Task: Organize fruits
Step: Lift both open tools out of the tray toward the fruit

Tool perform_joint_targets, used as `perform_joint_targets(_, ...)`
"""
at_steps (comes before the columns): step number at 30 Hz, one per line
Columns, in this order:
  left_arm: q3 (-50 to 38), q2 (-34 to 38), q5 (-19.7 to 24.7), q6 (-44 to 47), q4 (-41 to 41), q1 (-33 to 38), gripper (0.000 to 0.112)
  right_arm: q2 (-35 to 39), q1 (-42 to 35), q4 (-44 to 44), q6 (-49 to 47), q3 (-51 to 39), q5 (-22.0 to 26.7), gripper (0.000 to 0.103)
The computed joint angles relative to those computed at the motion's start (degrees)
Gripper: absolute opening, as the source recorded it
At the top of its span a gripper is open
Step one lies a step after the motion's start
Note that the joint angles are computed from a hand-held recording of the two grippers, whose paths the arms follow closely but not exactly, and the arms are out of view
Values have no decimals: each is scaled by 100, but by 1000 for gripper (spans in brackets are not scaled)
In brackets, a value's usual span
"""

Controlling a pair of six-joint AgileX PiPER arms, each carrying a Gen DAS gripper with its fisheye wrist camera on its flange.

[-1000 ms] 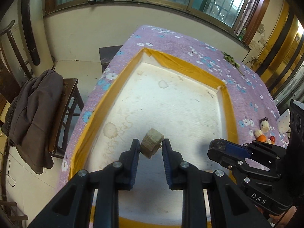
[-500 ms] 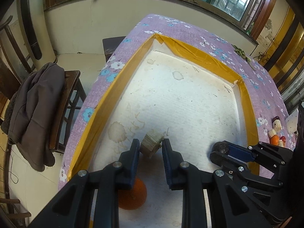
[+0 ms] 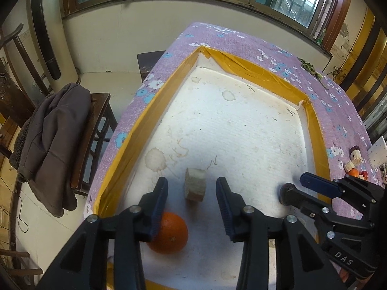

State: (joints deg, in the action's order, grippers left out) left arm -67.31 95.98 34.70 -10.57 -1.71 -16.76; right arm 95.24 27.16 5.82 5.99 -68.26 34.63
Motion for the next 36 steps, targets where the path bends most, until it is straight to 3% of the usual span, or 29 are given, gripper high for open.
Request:
perform_joint_targets(3, 165, -179, -75, -502, 403, -122, 60, -286, 11, -89, 74, 179, 6, 32)
perform_joint_targets(11, 500, -676, -84, -1281, 739, -424, 68, -1231, -94, -297, 302, 953, 65, 35)
perform_joint_targets(14, 570, -825, -38, -1758, 1093, -767, 75, -1611, -316, -156, 249, 1318, 139, 38)
perform_joint_targets(20, 409, -796, 181, -2341, 1519, -1563, 76, -2363, -901, 33, 75, 1959, 304, 46)
perform_joint_targets(29, -214, -357, 529, -2903, 1832, -2630, 83, -3473, -2699, 885, -1257, 2697, 770, 47)
perform_joint_targets(36, -721, 102, 769, -3142, 1956, -3319, 89, -3796, -4912, 1897, -3159, 2995, 1351, 48)
